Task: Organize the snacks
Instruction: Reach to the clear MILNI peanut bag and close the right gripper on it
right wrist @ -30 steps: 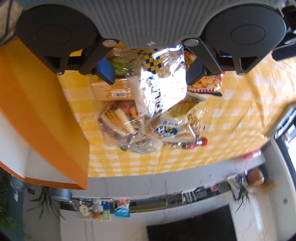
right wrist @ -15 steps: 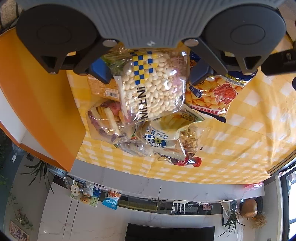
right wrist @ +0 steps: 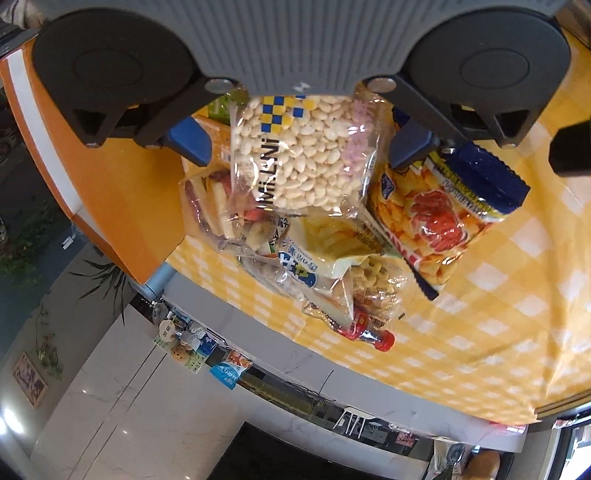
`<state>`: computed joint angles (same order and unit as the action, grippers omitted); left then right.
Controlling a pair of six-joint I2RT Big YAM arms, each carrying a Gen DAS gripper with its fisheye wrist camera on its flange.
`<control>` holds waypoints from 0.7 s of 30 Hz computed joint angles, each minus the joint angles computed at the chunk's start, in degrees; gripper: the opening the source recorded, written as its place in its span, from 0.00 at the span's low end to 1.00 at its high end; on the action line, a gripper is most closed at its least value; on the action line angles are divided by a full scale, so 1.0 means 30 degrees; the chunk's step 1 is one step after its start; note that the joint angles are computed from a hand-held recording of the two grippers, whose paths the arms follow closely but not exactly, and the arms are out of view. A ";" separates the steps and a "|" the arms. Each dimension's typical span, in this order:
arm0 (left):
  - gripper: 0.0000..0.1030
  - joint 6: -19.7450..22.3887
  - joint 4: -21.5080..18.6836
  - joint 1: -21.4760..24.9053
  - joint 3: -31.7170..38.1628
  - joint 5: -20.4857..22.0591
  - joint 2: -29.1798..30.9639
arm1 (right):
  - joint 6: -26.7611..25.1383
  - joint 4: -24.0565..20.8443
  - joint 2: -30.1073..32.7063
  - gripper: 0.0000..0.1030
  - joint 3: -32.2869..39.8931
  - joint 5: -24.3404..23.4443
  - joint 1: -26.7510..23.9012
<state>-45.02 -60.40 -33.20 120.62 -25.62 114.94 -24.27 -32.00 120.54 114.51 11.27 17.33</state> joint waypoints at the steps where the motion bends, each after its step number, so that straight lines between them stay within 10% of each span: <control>1: 0.89 0.0033 0.0172 0.0004 -0.0118 0.0055 -0.0087 | -0.0041 0.0084 -0.0034 0.95 -0.0062 -0.0008 -0.0013; 4: 0.89 0.0329 0.0182 -0.0045 -0.0144 -0.0129 -0.0105 | -0.0017 0.0003 -0.0145 0.76 -0.0149 -0.0742 -0.0117; 12: 0.90 0.0586 -0.0628 -0.0140 0.0459 -0.0659 0.0354 | -0.0360 0.1031 -0.1106 0.76 -0.1683 -0.0428 -0.0169; 21: 0.90 0.0531 -0.1057 -0.0171 0.0741 -0.1082 0.0584 | 0.4736 0.0101 -0.2250 0.76 -0.1801 -0.4630 -0.1770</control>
<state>-43.43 -63.57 -33.71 122.85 -28.87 116.69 -10.06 -31.70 113.79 109.11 -2.62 12.02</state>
